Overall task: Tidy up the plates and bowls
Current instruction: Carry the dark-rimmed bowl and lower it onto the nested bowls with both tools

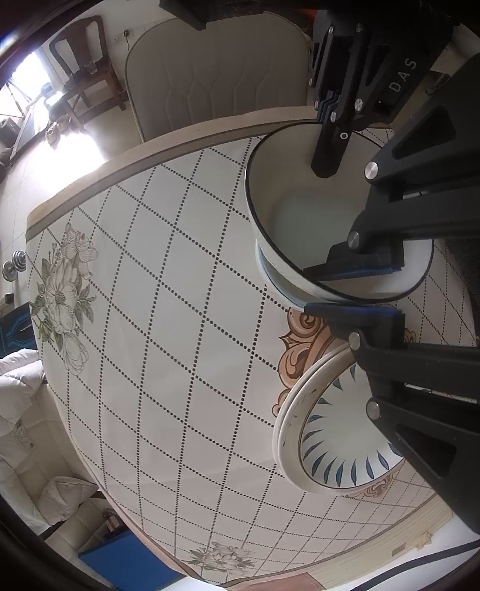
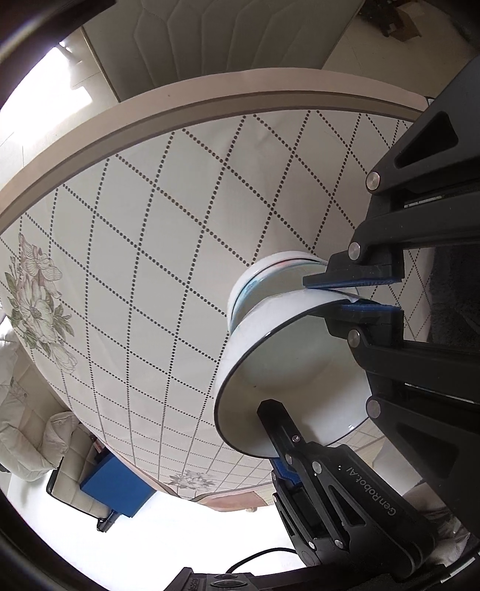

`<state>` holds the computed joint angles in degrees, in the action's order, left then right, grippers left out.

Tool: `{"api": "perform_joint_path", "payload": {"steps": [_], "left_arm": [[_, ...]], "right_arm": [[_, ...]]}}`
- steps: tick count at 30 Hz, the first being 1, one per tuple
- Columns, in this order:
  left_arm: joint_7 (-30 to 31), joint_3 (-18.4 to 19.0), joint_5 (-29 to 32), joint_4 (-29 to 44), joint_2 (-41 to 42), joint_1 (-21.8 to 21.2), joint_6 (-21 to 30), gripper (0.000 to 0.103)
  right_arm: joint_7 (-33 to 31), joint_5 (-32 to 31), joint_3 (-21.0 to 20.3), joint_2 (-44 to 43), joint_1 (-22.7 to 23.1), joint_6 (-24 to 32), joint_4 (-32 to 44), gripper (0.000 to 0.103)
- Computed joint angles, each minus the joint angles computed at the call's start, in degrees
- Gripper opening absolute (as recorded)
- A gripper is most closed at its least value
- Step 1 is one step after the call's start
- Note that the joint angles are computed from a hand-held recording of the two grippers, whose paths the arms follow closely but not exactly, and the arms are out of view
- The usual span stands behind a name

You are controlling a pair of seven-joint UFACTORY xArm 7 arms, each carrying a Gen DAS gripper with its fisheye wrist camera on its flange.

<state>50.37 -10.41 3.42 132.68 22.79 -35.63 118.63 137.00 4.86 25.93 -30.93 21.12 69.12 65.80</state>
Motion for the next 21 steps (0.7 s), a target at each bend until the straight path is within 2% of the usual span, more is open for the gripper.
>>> {"api": "perform_joint_path", "payload": {"steps": [11,21], "left_arm": [[0.5,-0.8,2.3,-12.1,-4.8,1.3,-5.0,0.010],[1.1,-1.1,3.6,-13.8,-5.8,1.7,-6.0,0.010]], "right_arm": [[-1.4,3.4,-1.9,1.1,2.5,-5.6,-4.8,0.009],[-3.8,5.1,-3.5,0.9,2.9,-8.8,-7.4,0.009]]}}
